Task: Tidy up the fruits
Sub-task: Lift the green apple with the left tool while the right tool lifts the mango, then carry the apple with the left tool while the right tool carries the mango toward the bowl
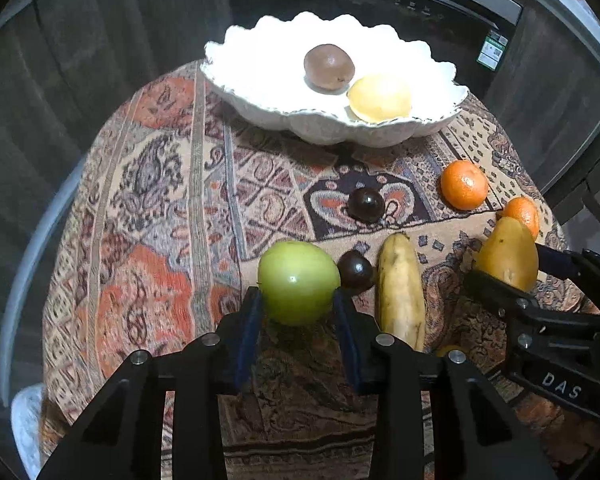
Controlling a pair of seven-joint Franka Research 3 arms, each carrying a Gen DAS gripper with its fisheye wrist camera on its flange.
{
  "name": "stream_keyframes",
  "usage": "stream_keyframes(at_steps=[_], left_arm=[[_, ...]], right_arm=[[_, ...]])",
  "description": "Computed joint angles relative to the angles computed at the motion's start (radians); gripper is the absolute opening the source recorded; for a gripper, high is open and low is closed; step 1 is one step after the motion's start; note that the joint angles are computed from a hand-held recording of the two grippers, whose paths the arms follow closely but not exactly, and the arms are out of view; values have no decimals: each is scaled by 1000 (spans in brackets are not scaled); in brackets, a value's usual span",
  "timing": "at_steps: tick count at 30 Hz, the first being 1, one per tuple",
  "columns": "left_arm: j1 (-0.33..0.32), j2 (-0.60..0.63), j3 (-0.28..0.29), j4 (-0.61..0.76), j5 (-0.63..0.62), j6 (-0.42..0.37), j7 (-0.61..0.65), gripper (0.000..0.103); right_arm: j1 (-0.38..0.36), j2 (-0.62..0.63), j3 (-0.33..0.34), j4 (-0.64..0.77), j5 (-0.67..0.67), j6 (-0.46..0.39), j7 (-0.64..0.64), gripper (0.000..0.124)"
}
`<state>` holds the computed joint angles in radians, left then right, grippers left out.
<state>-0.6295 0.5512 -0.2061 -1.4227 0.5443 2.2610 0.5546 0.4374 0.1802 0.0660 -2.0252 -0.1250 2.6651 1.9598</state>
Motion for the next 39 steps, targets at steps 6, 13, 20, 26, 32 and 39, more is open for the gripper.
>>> stream_keyframes(at_steps=[6,13,20,26,32,39], left_arm=[[19,29,-13,36,-59,-21,38,59],[4,47,6,60,-35,-32,38,69],[8,67,15,71,-20,1,76,69],[35,48,4,18,-46,94,95,49],[42,33,0,-17,-67,131,91,53],[41,26,1,-21,-68,129,83,48]], right_arm=[[-1,1,-1,-2,8,-5,-2,69],[-1,8,0,4,13,-9,-4,69],[3,22,-6,24,4,-21,7,69],[6,31,-5,36,9,-30,7,69],[8,34,-8,39,6,-36,11,69],[9,30,-8,37,1,-36,13,69]])
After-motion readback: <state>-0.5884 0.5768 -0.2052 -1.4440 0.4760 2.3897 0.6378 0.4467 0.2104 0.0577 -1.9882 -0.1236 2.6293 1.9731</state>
